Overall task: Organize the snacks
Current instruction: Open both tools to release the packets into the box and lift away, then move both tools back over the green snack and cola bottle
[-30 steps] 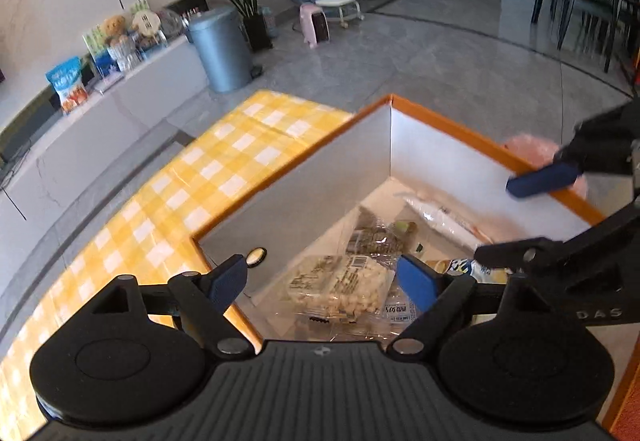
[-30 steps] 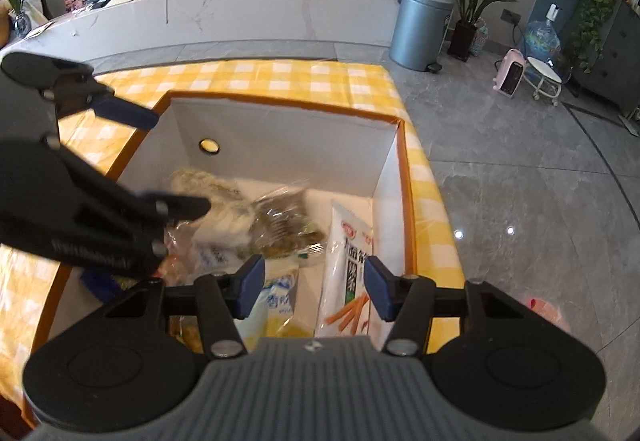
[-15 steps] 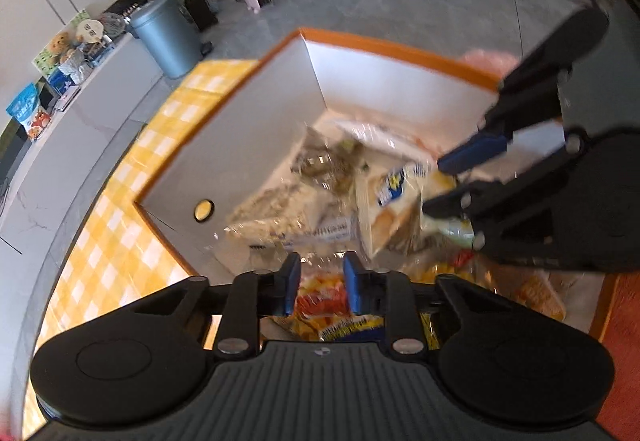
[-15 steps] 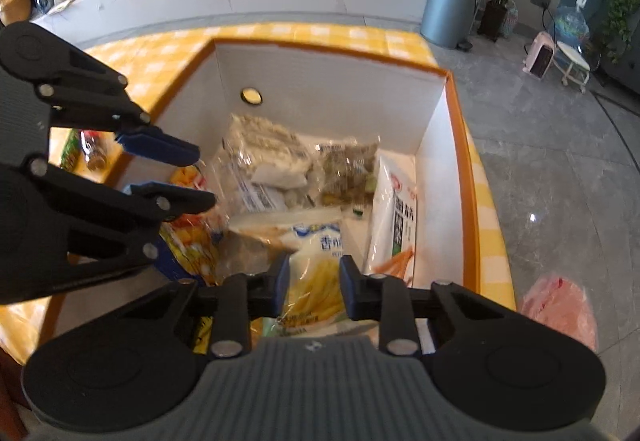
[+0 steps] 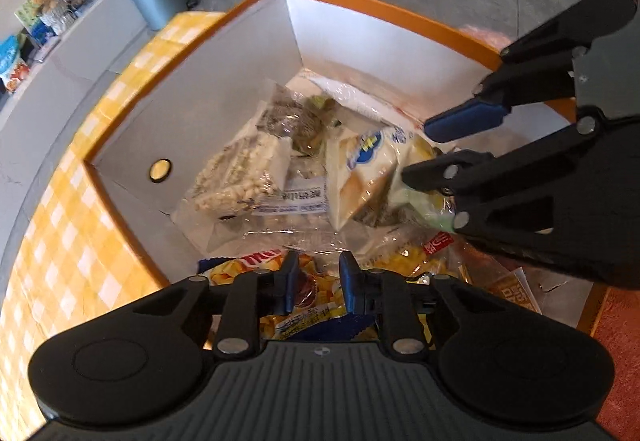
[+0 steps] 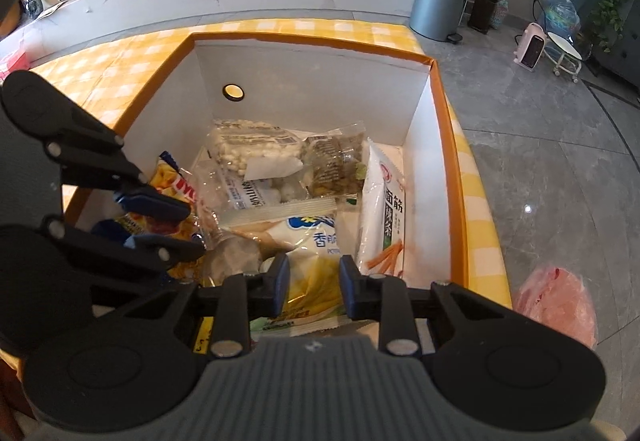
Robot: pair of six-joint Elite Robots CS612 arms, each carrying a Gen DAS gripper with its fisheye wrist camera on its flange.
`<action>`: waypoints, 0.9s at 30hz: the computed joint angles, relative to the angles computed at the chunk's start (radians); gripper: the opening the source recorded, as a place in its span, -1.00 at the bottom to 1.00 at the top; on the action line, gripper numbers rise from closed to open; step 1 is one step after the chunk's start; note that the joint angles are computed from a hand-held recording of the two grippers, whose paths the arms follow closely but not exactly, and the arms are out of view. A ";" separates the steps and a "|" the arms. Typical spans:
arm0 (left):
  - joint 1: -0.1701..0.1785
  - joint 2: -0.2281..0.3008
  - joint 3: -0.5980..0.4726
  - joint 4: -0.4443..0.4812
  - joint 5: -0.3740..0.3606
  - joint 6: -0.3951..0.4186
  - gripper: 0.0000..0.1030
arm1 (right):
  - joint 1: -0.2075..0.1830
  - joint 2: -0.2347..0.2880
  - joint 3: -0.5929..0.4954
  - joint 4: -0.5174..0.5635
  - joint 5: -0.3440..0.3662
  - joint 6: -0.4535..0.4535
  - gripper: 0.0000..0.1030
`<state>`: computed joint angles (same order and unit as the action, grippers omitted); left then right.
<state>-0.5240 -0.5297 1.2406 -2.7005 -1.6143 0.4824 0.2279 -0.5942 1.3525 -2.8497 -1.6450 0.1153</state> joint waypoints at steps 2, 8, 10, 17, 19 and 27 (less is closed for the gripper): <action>-0.001 -0.011 0.028 -0.056 0.007 0.017 -0.45 | 0.001 -0.004 0.006 -0.013 -0.006 0.004 -0.42; 0.007 -0.052 0.094 -0.169 -0.034 0.007 -0.07 | 0.012 -0.026 0.041 -0.108 -0.051 0.008 -0.17; 0.010 -0.064 0.117 -0.215 -0.039 -0.004 0.02 | 0.019 -0.033 0.055 -0.145 -0.074 0.010 -0.15; 0.024 -0.102 0.201 -0.373 -0.057 -0.075 0.25 | 0.057 -0.039 0.086 -0.287 -0.181 0.009 0.07; 0.032 -0.118 0.235 -0.432 -0.065 -0.115 0.31 | 0.067 -0.036 0.094 -0.339 -0.206 0.023 0.11; 0.058 -0.136 0.330 -0.680 -0.031 -0.286 0.50 | 0.104 -0.026 0.118 -0.498 -0.209 0.134 0.31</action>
<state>-0.4661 -0.6656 1.5704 -3.3807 -1.6451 0.1964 0.3321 -0.6204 1.4702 -3.3478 -1.8538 0.2494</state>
